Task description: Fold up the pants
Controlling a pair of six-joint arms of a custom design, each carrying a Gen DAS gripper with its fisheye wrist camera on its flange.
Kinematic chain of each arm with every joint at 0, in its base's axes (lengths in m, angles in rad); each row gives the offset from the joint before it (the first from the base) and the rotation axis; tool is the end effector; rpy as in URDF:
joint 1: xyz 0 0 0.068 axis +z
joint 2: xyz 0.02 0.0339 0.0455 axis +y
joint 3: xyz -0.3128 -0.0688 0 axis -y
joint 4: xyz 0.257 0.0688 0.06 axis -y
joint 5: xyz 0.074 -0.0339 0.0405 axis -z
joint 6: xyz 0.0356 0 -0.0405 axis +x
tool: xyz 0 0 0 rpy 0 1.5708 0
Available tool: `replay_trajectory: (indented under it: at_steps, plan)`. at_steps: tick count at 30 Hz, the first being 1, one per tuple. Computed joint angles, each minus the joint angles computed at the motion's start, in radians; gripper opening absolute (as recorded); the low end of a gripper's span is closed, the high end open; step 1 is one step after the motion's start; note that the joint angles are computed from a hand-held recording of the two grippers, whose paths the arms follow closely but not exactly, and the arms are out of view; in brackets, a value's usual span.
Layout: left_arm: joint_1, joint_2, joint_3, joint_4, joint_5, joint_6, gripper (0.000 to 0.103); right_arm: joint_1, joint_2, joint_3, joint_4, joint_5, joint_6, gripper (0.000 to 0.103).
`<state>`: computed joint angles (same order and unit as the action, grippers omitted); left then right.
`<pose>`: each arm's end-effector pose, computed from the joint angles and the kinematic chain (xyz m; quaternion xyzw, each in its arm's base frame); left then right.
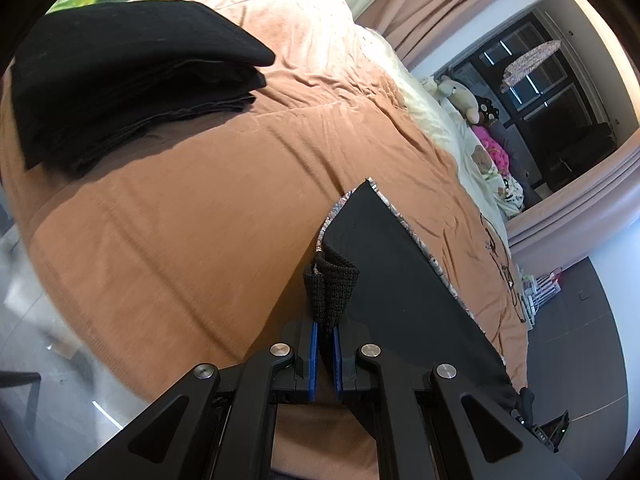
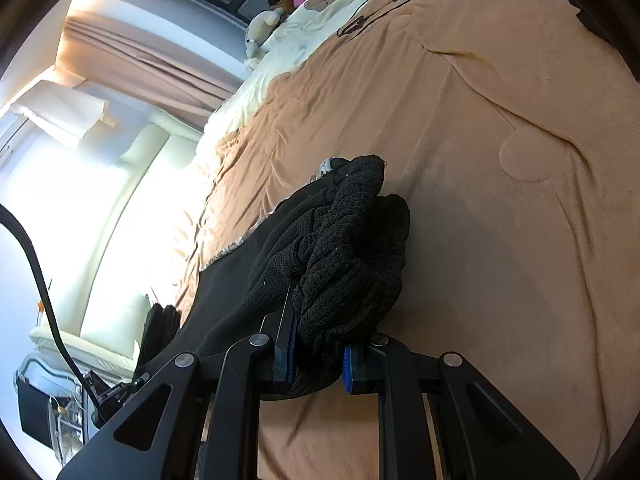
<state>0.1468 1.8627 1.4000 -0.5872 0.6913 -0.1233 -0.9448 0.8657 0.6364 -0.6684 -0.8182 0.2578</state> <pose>0.4161 0.0386 0.2641 -0.0360 0.9126 -0.3245 0.2461 0.1045 -0.1002 0.2748 0.3816 0.7884 0.2515 0.4117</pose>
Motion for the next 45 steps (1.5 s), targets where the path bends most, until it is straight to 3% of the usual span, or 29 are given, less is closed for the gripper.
replay_trajectory:
  at_steps: [10, 14, 17, 19, 22, 26, 29, 32, 39, 45]
  plan:
    - [0.053, -0.025, -0.088, -0.012, 0.051, 0.041, 0.006, 0.033, 0.039, 0.066, -0.055, 0.053, -0.041, 0.013]
    - [0.053, 0.028, -0.081, -0.037, 0.065, 0.08, 0.007, 0.133, 0.09, 0.071, 0.024, 0.185, 0.013, 0.017]
    - [0.051, 0.046, -0.09, -0.035, 0.055, 0.105, 0.008, 0.196, 0.133, 0.075, 0.044, 0.261, 0.036, 0.03]
    - [0.06, 0.052, -0.105, -0.033, 0.071, 0.121, 0.018, 0.229, 0.138, 0.072, 0.05, 0.299, 0.059, 0.044]
    - [0.082, 0.073, -0.118, -0.019, 0.107, 0.116, 0.032, 0.267, 0.099, 0.071, 0.036, 0.336, 0.085, 0.055]
    - [0.107, 0.093, -0.129, -0.008, 0.164, 0.125, 0.032, 0.34, 0.007, 0.071, -0.011, 0.415, 0.126, 0.058]
    - [0.117, 0.11, -0.13, -0.003, 0.196, 0.125, 0.032, 0.439, -0.086, 0.063, -0.043, 0.527, 0.182, 0.058]
    - [0.118, 0.119, -0.129, 0.01, 0.215, 0.114, 0.032, 0.684, -0.142, 0.075, -0.065, 0.729, 0.3, 0.058]
    - [0.104, 0.125, -0.129, 0.035, 0.228, 0.08, 0.033, 1.206, -0.072, 0.115, -0.063, 1.111, 0.524, 0.058]
    - [0.104, 0.129, -0.143, 0.052, 0.244, 0.076, 0.033, 1.383, 0.079, 0.157, -0.015, 1.21, 0.567, 0.058]
